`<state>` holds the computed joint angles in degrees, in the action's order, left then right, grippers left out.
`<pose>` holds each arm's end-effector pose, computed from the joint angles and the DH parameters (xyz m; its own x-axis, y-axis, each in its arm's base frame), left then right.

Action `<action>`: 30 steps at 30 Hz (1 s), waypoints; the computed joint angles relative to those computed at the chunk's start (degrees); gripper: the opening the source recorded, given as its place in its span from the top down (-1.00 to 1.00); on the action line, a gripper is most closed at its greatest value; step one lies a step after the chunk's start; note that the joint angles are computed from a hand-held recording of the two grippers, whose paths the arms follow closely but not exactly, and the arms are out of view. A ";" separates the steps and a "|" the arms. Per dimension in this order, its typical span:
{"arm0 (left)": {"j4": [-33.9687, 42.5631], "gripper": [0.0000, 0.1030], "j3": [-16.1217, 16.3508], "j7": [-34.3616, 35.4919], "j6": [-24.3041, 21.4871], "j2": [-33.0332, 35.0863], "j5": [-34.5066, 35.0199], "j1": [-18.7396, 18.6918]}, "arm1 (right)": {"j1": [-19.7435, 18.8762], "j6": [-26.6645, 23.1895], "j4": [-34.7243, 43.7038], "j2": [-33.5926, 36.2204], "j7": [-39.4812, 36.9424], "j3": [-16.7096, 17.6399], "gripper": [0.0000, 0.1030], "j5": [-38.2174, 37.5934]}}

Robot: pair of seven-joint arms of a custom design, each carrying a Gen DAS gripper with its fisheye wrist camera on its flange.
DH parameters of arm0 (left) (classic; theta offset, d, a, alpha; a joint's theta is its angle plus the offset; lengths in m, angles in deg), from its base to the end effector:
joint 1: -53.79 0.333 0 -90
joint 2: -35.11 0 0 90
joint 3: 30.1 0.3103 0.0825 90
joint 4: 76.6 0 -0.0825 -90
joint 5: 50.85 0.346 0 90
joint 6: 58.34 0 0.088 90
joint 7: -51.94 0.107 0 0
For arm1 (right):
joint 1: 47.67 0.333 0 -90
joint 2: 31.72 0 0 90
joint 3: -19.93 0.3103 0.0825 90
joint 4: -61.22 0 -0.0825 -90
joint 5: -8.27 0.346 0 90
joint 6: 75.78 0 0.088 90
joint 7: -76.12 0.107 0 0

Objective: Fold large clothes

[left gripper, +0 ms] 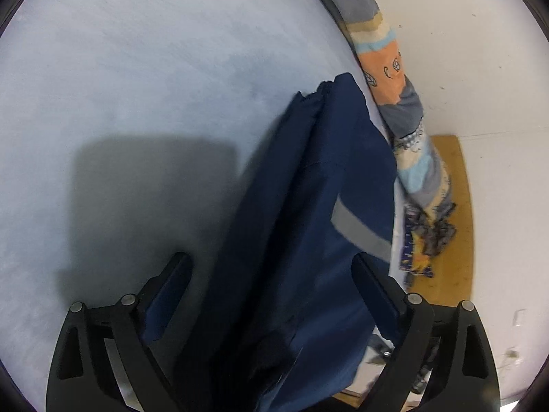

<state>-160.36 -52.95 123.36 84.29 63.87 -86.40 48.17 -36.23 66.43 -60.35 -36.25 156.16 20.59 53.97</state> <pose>0.6411 -0.2768 0.4801 0.1870 -0.6391 0.7461 -0.9351 -0.3486 -0.0643 0.5169 0.1080 0.5046 -0.0138 -0.8071 -0.5903 -0.9137 0.2500 -0.3205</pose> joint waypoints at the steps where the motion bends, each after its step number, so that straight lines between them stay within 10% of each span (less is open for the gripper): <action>1: 1.20 -0.81 -0.09 0.18 -0.61 0.88 0.31 -0.15 | -0.08 -0.38 0.44 0.65 -1.05 -0.41 -0.22 2.07; 13: 14.37 -0.99 0.14 -0.87 -6.59 9.31 7.04 -4.22 | -3.84 -3.73 10.62 12.77 -12.29 1.11 -0.52 25.80; 18: 11.93 -0.98 0.77 -1.68 -3.26 7.83 10.25 -5.78 | -3.32 -4.05 17.54 18.38 -11.92 3.23 -0.63 20.89; 22: 16.88 -0.58 4.88 -6.07 -7.44 8.75 20.94 -11.28 | 0.73 3.32 17.42 17.67 -8.47 3.84 -0.35 6.35; 26: 20.52 0.33 8.44 -11.80 -12.40 8.91 31.15 -15.57 | 1.23 6.02 15.67 15.29 -6.10 4.19 0.06 1.34; 30: 14.43 0.50 7.01 -13.37 -7.94 4.75 31.89 -14.33 | 2.31 8.05 14.09 12.53 -4.72 4.38 0.19 -3.87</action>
<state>-145.93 -45.94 109.99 76.35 68.62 -54.51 33.84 -33.92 74.48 -46.25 -23.72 151.44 24.97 50.10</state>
